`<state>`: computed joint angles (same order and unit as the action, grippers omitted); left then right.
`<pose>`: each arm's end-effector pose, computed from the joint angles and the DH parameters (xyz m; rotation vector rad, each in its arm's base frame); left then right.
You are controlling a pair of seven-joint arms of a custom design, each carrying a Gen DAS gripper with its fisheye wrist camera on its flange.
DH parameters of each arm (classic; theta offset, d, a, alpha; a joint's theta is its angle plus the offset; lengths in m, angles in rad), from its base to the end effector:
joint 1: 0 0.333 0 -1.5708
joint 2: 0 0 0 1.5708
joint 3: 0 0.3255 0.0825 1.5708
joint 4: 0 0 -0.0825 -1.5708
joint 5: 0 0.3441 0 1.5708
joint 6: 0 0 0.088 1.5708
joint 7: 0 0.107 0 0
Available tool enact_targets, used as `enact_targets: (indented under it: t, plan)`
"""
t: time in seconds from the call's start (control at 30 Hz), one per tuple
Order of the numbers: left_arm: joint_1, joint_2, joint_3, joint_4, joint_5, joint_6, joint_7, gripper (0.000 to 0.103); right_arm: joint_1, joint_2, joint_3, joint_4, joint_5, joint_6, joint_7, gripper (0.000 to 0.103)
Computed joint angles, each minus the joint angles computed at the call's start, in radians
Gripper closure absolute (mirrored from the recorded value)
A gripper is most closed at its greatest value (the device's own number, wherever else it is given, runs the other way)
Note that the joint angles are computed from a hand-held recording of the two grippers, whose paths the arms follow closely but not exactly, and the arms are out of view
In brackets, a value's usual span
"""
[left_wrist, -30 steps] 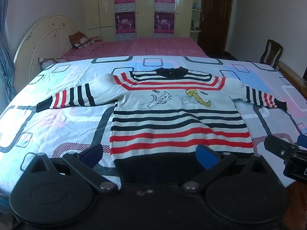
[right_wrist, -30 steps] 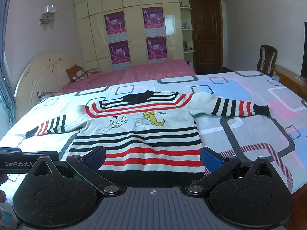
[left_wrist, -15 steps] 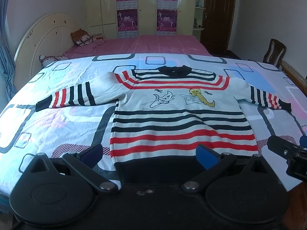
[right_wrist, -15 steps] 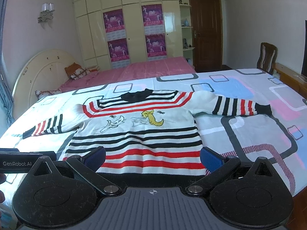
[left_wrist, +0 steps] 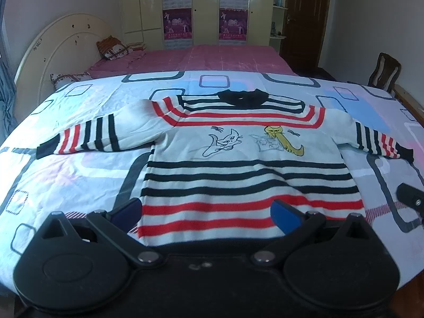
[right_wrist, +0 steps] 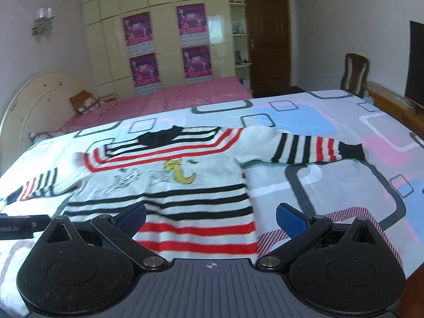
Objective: Fold small clothes
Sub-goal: 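Reach the right gripper to the black sleeve cuff and close on it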
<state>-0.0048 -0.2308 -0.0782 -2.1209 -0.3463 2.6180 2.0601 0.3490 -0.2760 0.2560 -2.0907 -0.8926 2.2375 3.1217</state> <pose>0.4937 -0.0374 0.6162 -1.4756 2.0915 -0.8211 0.3943 0.2626 0.6118 -1.2051 2.0494 -0.9315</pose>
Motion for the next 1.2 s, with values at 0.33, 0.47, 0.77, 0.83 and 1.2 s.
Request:
enact_targets:
  t: [0.33,0.47,0.77,0.83,1.2]
  plan:
    - [-0.025,0.142,-0.050,0.099,0.068,0.054,-0.115,0.000,-0.093,-0.019,-0.091,-0.088,-0.006,0.154,-0.018,0.000]
    - [-0.035,0.200,-0.065,0.145,0.153,0.056,-0.205,0.000,-0.141,-0.019,-0.119,-0.119,0.003,0.206,-0.046,0.000]
    - [-0.089,0.319,-0.063,0.235,0.359,0.082,-0.409,0.000,-0.272,0.001,-0.183,-0.185,-0.022,0.340,-0.070,0.000]
    - [-0.104,0.348,-0.062,0.265,0.390,0.068,-0.423,0.000,-0.305,0.015,-0.200,-0.198,-0.039,0.375,-0.055,0.000]
    - [-0.157,0.461,-0.050,0.385,0.430,0.030,-0.455,0.000,-0.433,0.115,-0.293,-0.221,-0.035,0.481,-0.003,0.001]
